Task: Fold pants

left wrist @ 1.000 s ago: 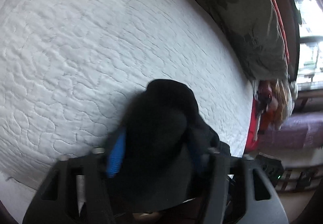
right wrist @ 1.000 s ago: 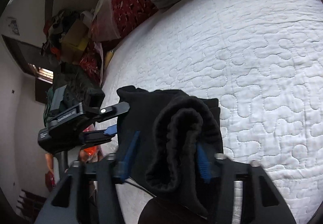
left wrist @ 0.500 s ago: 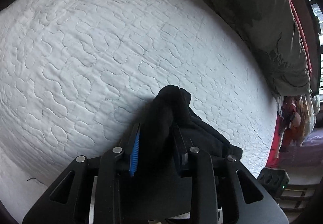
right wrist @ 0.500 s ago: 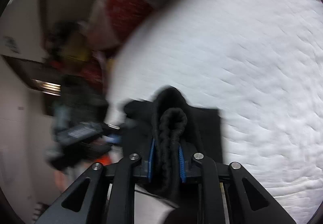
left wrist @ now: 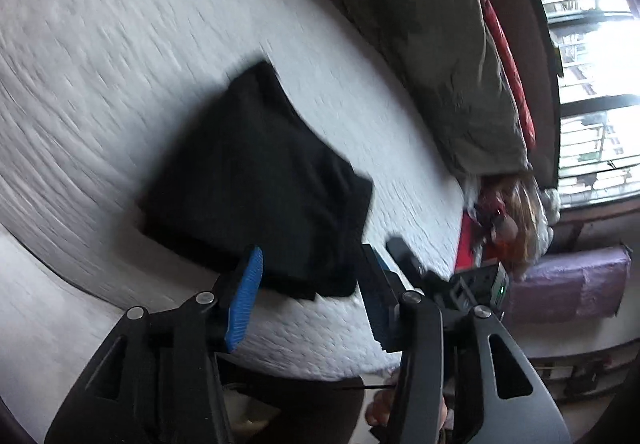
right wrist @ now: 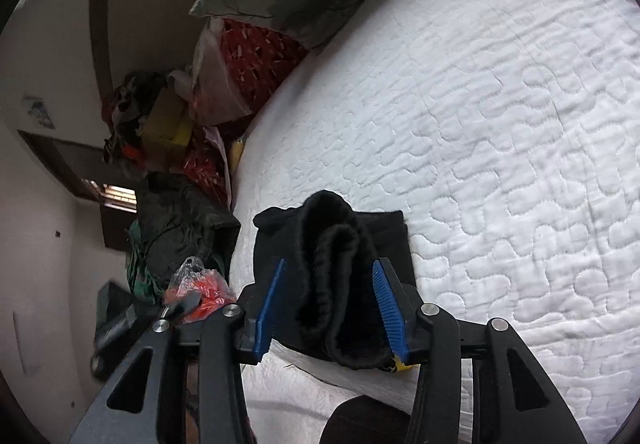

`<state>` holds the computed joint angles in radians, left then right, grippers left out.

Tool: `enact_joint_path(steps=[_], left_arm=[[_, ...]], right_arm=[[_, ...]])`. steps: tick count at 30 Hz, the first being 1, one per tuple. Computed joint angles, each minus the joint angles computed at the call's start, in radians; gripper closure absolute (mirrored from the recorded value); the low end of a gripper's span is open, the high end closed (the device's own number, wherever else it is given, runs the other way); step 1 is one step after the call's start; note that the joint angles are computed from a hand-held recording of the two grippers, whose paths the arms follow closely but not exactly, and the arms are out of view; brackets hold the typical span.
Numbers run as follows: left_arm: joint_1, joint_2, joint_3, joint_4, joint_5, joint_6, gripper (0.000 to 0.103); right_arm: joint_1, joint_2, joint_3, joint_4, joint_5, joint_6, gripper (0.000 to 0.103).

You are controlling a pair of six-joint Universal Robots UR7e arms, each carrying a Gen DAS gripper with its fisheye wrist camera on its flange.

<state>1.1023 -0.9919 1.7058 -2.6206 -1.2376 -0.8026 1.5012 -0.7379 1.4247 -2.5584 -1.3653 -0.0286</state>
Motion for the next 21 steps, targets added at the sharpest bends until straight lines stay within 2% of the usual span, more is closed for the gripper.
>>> enact_joint_path(steps=[6,12,18,19,20,21], left_arm=[[0.038,0.076,0.009,-0.092,-0.138,-0.148,0.057],[0.042,0.067,0.044,-0.150,-0.123,-0.223,0.057],[0.052,0.090,-0.004,-0.085,-0.073,-0.276,0.057],[0.058,0.092,-0.017,-0.059,-0.069,-0.279,0.062],[0.059,0.095,-0.030,-0.037,-0.064,-0.282,0.081],[0.060,0.094,-0.040,-0.021,-0.067,-0.280,0.091]], right_arm=[[0.006,-0.009,0.004,-0.003,0.003,-0.002,0.054],[0.018,0.037,-0.081,0.055,0.030,-0.005,0.052],[0.048,0.128,-0.203,0.140,-0.037,-0.008,0.052],[0.053,0.142,-0.219,0.146,-0.057,-0.013,0.052],[0.060,0.151,-0.230,0.144,-0.081,-0.024,0.057],[0.067,0.158,-0.242,0.148,-0.097,-0.035,0.065]])
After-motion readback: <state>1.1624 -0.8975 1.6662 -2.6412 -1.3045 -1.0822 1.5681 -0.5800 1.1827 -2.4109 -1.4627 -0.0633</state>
